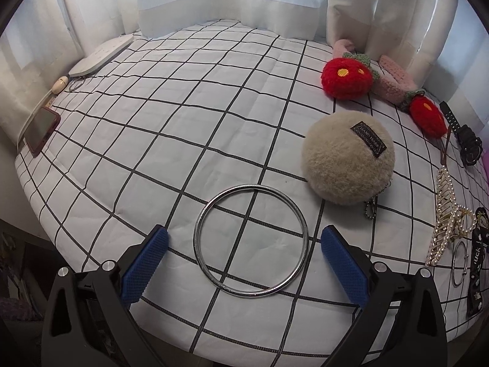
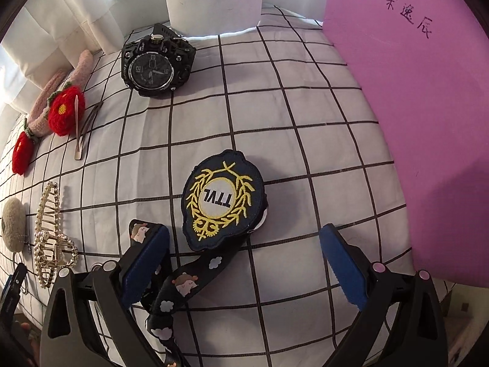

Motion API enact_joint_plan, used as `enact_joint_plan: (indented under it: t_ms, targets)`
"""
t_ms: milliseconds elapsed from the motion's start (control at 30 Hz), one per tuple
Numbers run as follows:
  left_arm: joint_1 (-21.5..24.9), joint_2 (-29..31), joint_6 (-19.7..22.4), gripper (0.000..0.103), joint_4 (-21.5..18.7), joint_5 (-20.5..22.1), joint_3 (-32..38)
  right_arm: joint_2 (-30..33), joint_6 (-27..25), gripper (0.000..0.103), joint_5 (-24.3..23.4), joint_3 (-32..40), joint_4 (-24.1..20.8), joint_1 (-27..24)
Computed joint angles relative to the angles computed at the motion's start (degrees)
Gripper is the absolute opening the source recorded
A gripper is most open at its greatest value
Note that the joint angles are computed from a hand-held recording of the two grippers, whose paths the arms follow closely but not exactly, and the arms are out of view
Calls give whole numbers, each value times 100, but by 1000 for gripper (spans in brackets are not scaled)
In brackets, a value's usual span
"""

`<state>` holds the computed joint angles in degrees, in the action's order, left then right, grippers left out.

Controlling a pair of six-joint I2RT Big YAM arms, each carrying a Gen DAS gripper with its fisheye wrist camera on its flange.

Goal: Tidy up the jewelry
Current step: 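Move left gripper to the large silver ring while right gripper approaches the black badge strap, then close left gripper on the silver ring while right gripper closes on the black strap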

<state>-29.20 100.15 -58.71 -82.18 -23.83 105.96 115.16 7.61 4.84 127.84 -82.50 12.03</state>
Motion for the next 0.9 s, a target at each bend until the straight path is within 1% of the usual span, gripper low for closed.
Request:
enact_joint_plan:
  t_ms: [100,167,267,433,467,533,567,600,633,667,700,733,800,867,900]
  targets:
    - [-64,-65,-5,98,134,-171,-129,-229,-110,94,22,-447,492,12]
    - [-96,-85,-37,98,177,-248,-170,-294,-175,94,4,-580,635,16]
    - [-87,-31,-106,98,60,-207,-71,-348,-218,94,-13,-676,704,15]
    - [-39,-16,-37,97,4,-105,-17,-333,-296,93,-105,-648,661,1]
    - [-31,-11,-17,96,-4,-78,1,-341,-301,93,-116,-661,664,1]
    - [-32,-11,77,91,16,-40,20,-372,-297,92,-155,-710,702,1]
    - [-38,-10,140,89,28,-33,34,-407,-323,88,-172,-761,757,16]
    - [-46,-15,206,84,59,-21,40,-452,-360,85,-184,-823,819,34]
    - [-62,-13,270,79,76,-17,58,-512,-397,72,-128,-902,907,66]
    - [-77,6,307,77,70,-21,94,-563,-440,52,-138,-963,989,92]
    - [-85,8,331,73,84,-12,109,-553,-455,47,-121,-936,973,126]
    - [-91,17,357,71,85,-10,130,-543,-452,43,-146,-916,955,137]
    - [-84,21,344,71,89,2,136,-544,-430,41,-169,-910,966,153]
    - [-82,16,383,70,103,10,127,-576,-428,35,-206,-954,1005,142]
    - [-75,-3,393,70,132,26,99,-549,-421,35,-284,-882,965,110]
